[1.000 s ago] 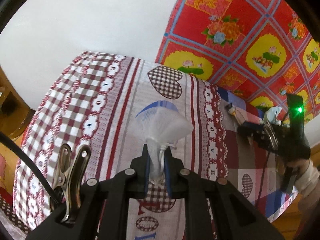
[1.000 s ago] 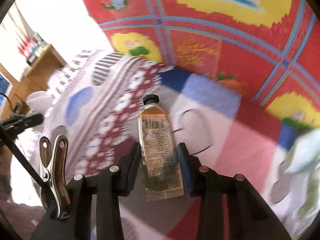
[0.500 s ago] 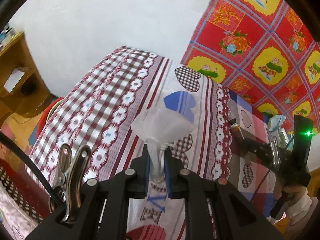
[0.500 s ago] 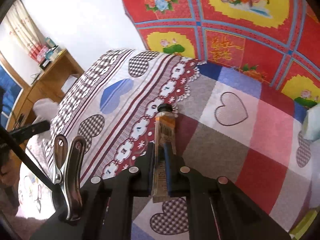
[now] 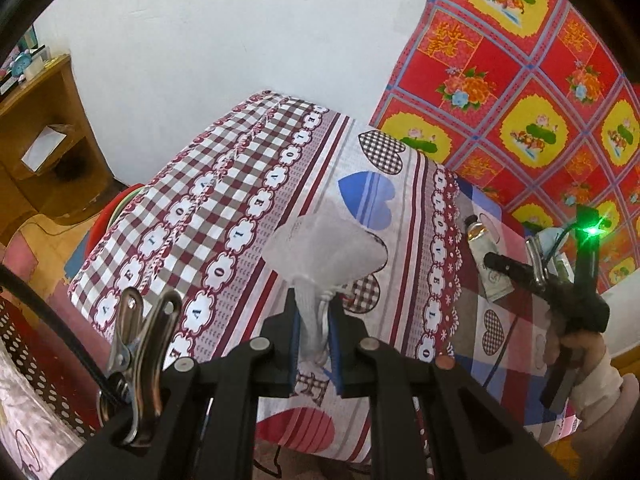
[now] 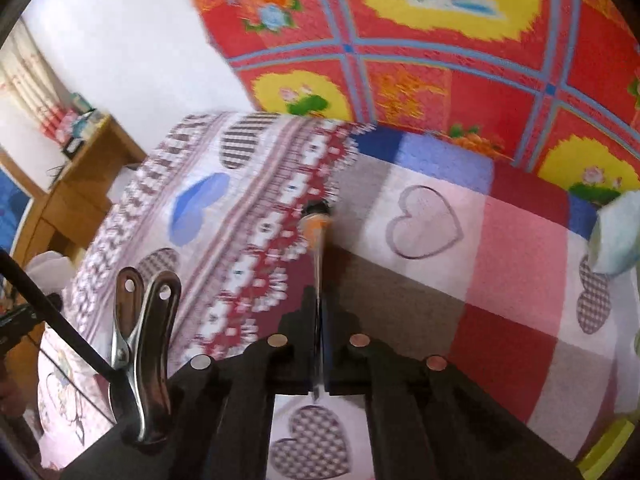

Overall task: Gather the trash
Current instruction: 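Carry the mesh bag and glass bottle with both grippers over the red bucket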

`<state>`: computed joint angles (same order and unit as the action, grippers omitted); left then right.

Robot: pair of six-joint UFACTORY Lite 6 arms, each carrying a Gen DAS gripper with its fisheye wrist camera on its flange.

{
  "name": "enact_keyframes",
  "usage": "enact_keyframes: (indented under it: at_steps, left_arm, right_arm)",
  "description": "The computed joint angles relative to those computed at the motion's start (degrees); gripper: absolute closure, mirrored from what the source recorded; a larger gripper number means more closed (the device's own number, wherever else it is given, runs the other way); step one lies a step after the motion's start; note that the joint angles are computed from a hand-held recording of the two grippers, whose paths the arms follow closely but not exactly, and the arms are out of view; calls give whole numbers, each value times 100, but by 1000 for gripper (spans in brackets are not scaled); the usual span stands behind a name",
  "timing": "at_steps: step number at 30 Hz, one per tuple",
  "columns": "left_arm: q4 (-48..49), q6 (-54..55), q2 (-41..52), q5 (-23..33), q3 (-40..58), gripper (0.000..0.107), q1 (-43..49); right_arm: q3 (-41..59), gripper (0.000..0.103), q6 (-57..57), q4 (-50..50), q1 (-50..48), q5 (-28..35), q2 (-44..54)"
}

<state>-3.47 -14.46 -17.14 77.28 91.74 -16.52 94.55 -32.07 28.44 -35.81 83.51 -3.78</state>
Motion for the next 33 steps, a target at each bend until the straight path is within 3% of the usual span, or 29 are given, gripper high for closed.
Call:
enact_keyframes:
  at_steps: [15,25,33]
  left_arm:
    - [-282,570,-272,354,172,94,1177]
    - [-1247,2030,25,584,646,94,3521]
    - [-1953,3356,948,684,1169,94,5437]
  right_arm:
    - [325,100,702,745,1195,370,-741]
    - [920,100,2121,352,3635,-335,-376]
    - [2264,100,3334,-343,5514,-992,871]
